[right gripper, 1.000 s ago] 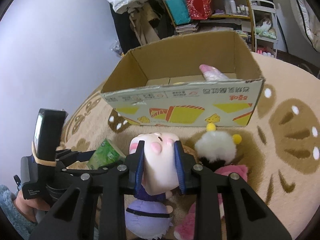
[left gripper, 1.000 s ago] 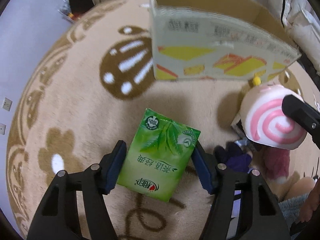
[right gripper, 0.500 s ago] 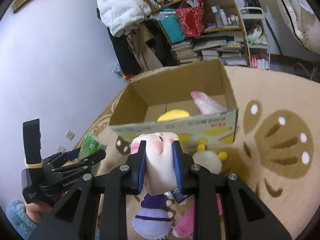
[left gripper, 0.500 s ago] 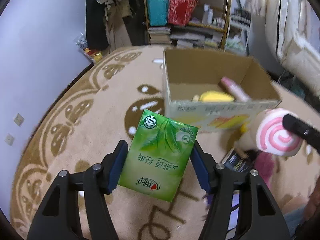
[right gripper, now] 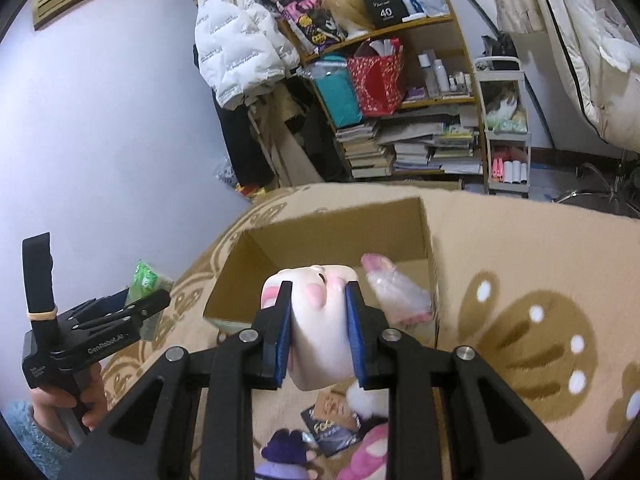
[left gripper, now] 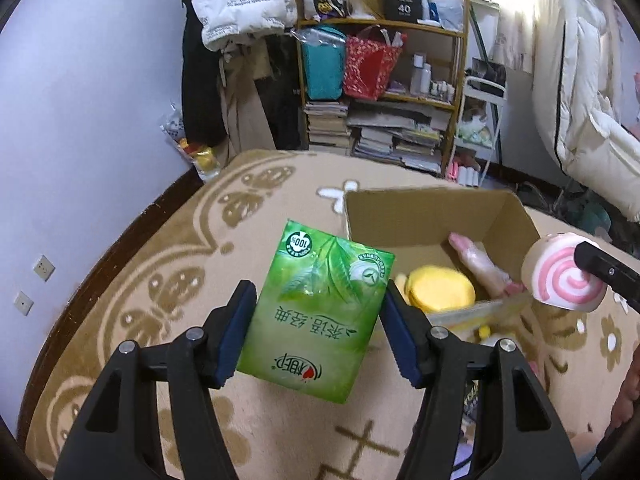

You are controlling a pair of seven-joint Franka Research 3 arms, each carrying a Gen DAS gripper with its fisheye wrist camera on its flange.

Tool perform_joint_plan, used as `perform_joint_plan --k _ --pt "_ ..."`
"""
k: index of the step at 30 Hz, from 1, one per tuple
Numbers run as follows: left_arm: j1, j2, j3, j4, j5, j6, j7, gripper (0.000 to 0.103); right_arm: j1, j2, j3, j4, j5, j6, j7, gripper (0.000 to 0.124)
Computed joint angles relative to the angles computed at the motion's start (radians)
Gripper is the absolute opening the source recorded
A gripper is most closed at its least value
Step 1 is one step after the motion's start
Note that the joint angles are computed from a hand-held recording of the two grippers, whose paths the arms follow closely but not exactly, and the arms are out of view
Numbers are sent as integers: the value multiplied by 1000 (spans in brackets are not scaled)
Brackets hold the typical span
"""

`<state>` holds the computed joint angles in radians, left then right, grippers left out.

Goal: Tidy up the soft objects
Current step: 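Carry green tissue pack in left tool while right tool carries swirl plush over box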

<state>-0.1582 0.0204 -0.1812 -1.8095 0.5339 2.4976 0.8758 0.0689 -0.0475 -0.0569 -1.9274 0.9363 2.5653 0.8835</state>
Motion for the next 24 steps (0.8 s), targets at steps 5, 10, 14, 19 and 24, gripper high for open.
perform_joint_plan --k 5,10,14,19,24 --pt "-3 39 5 65 48 2 -14 61 -8 42 2 60 6 16 10 26" --pt "-16 91 10 125 59 20 -1 61 -15 76 15 96 -13 31 26 26" --pt "-28 133 10 171 27 37 21 61 -19 100 25 116 -31 26 46 26" --pt "-41 188 11 227 -23 35 67 61 -22 132 36 140 -84 14 76 27" --pt "-59 238 16 277 -59 9 99 62 -22 149 45 156 -151 7 106 29"
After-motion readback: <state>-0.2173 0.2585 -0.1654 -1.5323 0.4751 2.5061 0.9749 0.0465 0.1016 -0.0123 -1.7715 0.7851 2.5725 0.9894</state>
